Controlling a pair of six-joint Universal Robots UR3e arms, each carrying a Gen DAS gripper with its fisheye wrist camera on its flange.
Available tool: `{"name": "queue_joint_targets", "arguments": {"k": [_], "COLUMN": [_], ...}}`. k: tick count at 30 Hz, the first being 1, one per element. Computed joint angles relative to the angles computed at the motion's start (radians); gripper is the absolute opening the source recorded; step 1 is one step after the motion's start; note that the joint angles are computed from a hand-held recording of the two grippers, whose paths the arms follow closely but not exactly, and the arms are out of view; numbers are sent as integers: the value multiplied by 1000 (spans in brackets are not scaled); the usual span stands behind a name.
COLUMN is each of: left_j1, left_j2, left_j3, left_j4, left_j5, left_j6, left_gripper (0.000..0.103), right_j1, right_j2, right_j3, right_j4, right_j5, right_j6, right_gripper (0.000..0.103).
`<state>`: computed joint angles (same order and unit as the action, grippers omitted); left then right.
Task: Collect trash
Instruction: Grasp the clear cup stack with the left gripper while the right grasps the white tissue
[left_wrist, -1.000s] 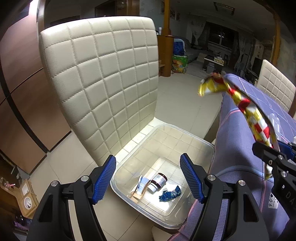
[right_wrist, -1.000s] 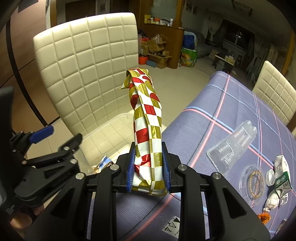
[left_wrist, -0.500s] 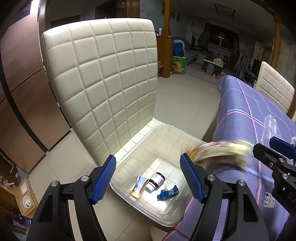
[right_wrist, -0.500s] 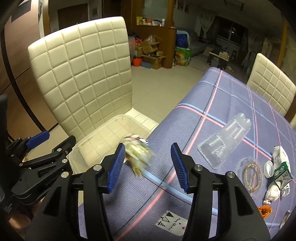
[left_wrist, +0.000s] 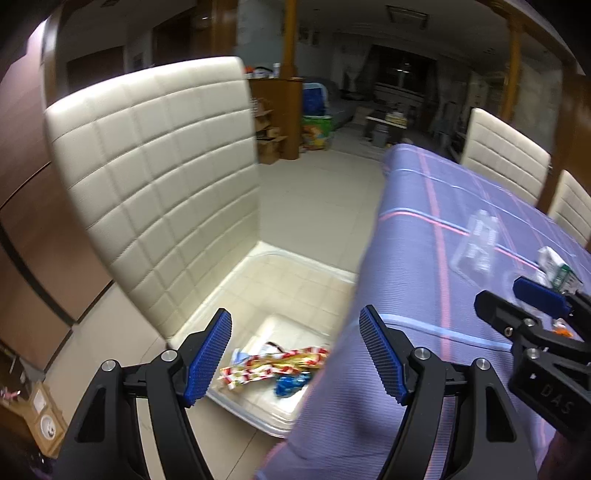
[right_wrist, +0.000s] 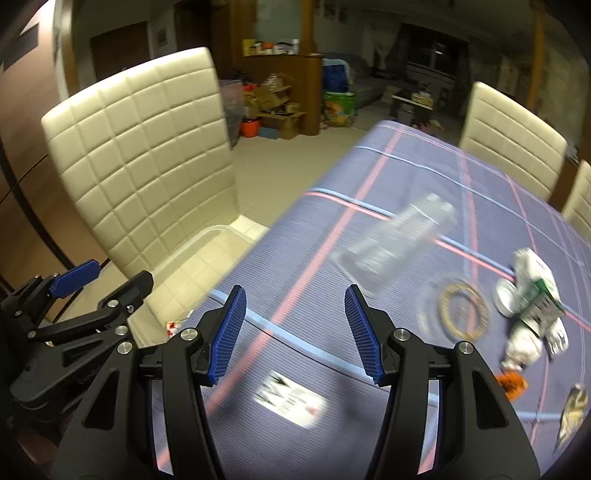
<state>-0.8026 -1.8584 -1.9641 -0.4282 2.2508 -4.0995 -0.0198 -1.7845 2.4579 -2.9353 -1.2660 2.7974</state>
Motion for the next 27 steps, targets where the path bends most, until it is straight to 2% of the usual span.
{"name": "queue_joint_targets", "arguments": {"k": [3,7,8,13,15,17,19,24,27], "left_j1": [-20,-45,-47,-45,-39,-28,-18,19,38], "left_j2": [-56,-158,-180,-302,-349,-408,-461,-595,-664], "left_j3": [79,230,262,463,547,655,745,976,1092], "left_j4": [7,-17,-22,-81,-115,-167,-205,-331,-393], "left_j5": [-18,-62,-74,-133,-147,-166,-178,-225,-233], "left_j6": [38,102,117,199,231,270,301,358,385], "left_gripper": [70,70,73,75,75,75,75,75,75], "right_j1": [-138,-390,-455,-701,-771,-803,-823,-778,-746], "right_j2": [-109,-281,-323,-399,-373,-334,-271,-86,33], "right_j3": [66,130,143,152,151,144,140,93,60], "right_j4": [74,245,289,430,420,394,338,220,134], "right_j5": [54,148,171,249,265,273,281,239,192], "right_j6": [-56,-167,-201,-303,-318,-316,-298,-248,-191], "right_gripper": [58,59,60,69,70,78,80,79,72]}}
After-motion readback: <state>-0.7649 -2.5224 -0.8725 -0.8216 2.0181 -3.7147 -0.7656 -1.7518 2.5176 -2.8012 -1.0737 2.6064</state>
